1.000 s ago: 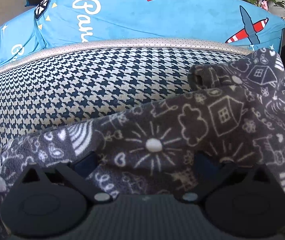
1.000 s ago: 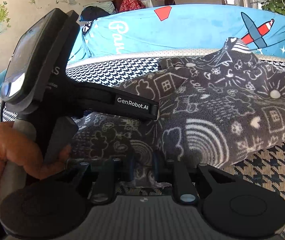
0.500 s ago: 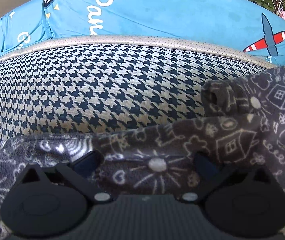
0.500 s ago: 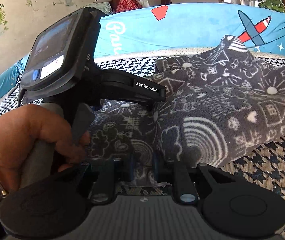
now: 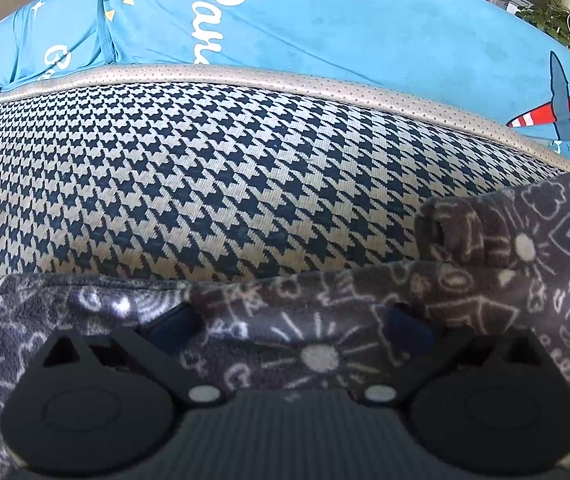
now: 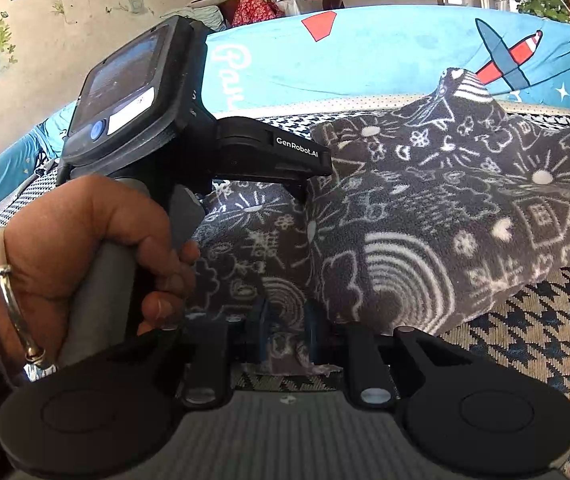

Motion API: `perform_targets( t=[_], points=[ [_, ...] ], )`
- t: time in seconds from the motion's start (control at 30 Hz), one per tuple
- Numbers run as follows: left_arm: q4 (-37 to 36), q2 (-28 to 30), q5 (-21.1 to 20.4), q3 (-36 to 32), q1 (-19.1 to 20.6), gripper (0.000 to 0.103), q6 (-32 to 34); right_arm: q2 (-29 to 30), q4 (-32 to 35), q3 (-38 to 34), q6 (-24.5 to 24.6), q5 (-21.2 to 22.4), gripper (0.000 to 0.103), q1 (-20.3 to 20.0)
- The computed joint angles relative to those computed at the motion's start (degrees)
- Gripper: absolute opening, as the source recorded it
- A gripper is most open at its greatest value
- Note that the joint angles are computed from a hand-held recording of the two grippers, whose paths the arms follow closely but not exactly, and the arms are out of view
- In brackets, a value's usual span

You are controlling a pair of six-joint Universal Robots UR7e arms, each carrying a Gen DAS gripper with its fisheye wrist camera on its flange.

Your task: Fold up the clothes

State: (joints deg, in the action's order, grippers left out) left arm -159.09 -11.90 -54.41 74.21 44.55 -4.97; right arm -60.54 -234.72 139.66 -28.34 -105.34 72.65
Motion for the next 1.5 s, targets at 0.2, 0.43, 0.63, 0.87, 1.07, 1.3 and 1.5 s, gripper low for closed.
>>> perform_targets(
  t=[0.2,0.43,0.63,0.87,1.07,1.3,1.5],
  points=[
    [-1.4,-2.3,-2.7,2.7,0.5,0.103,0.6,0.1,-1.1,1.0,-0.5,2.7,0.017,-1.2],
    [-4.1,-7.5,-5.0,9.1,0.7,0.103,0.2,2.8,-9.6,2.8,-7.0,5.3,0.017,-1.1],
    [-6.0,-11.1,-5.5,14.8,0.2,0.103,3.7,4.9,-12.8,2.9,-10.5,4.7,0.017,-0.6],
    [-7.1,-11.7,-3.6,18.4,-1.3,0.103,9.0,6.2,-12.6,1.6,-13.4,2.2,0.018,-0.2],
    [-10.6,-10.4,-0.3,20.4,-2.7,0.103,12.9,4.4,-8.7,1.5,-9.5,3.3,0.018,-1.3],
    [-12.1,-10.1,0.1,20.7,-2.8,0.103,13.4,5.3,-9.1,1.0,-11.0,3.2,0.018,-1.6],
    [-14.6,-12.2,-3.0,22.9,-2.2,0.103,12.2,6.9,-11.1,0.2,-13.7,2.7,0.018,-1.4]
  ],
)
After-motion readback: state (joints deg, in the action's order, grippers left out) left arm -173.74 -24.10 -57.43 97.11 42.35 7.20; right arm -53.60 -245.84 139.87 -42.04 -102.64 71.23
